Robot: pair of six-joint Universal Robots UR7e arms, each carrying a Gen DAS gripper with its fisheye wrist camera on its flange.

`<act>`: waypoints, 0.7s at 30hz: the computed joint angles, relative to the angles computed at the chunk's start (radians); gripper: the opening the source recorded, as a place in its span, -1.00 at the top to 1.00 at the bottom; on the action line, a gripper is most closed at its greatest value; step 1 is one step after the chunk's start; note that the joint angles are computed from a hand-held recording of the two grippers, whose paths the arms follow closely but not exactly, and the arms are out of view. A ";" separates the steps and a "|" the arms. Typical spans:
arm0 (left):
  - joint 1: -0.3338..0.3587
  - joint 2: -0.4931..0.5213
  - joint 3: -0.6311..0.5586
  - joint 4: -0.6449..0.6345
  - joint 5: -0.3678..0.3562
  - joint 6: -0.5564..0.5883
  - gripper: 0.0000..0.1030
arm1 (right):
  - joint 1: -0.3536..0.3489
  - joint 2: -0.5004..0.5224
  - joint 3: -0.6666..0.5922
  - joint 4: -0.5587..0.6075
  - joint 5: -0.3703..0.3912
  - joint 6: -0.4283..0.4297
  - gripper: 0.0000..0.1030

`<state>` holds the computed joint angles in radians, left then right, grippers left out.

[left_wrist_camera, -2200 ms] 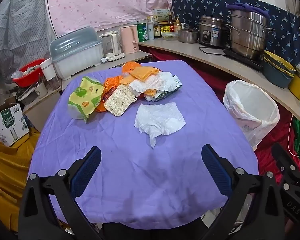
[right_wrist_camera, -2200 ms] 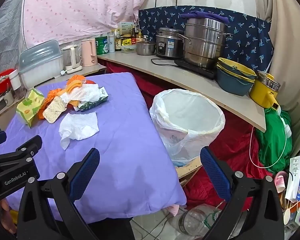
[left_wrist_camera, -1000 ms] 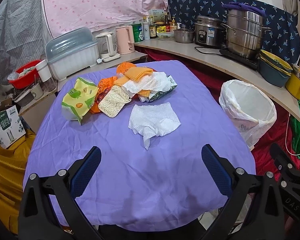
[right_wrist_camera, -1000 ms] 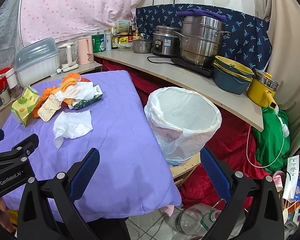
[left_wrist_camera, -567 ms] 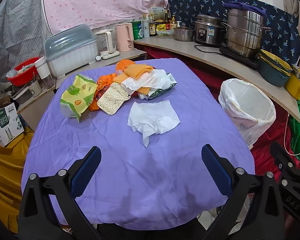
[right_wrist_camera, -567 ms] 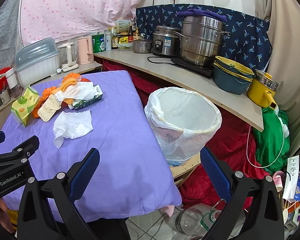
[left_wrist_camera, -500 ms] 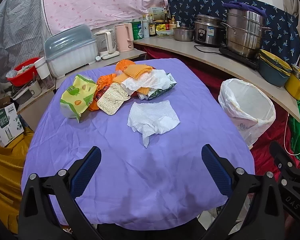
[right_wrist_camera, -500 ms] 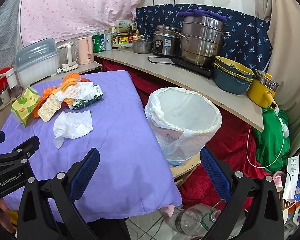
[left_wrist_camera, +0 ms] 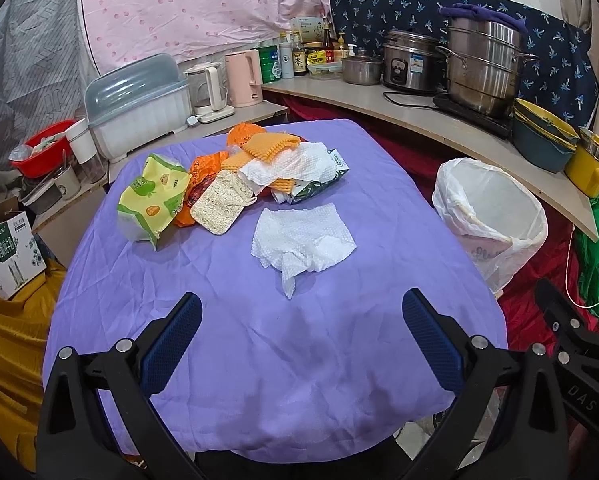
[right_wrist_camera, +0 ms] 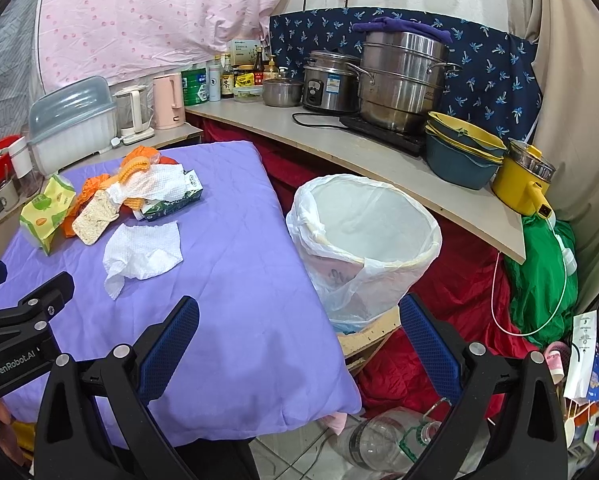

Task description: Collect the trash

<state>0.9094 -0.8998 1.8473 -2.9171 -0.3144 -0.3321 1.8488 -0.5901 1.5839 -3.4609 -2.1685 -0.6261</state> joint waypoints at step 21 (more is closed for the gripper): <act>0.005 -0.012 -0.005 0.026 -0.011 -0.017 -0.86 | -0.002 0.000 -0.010 0.007 0.005 -0.002 -0.87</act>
<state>0.9146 -0.9118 1.8427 -2.8910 -0.3257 -0.3495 1.8472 -0.5906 1.5735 -3.4539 -2.1638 -0.6286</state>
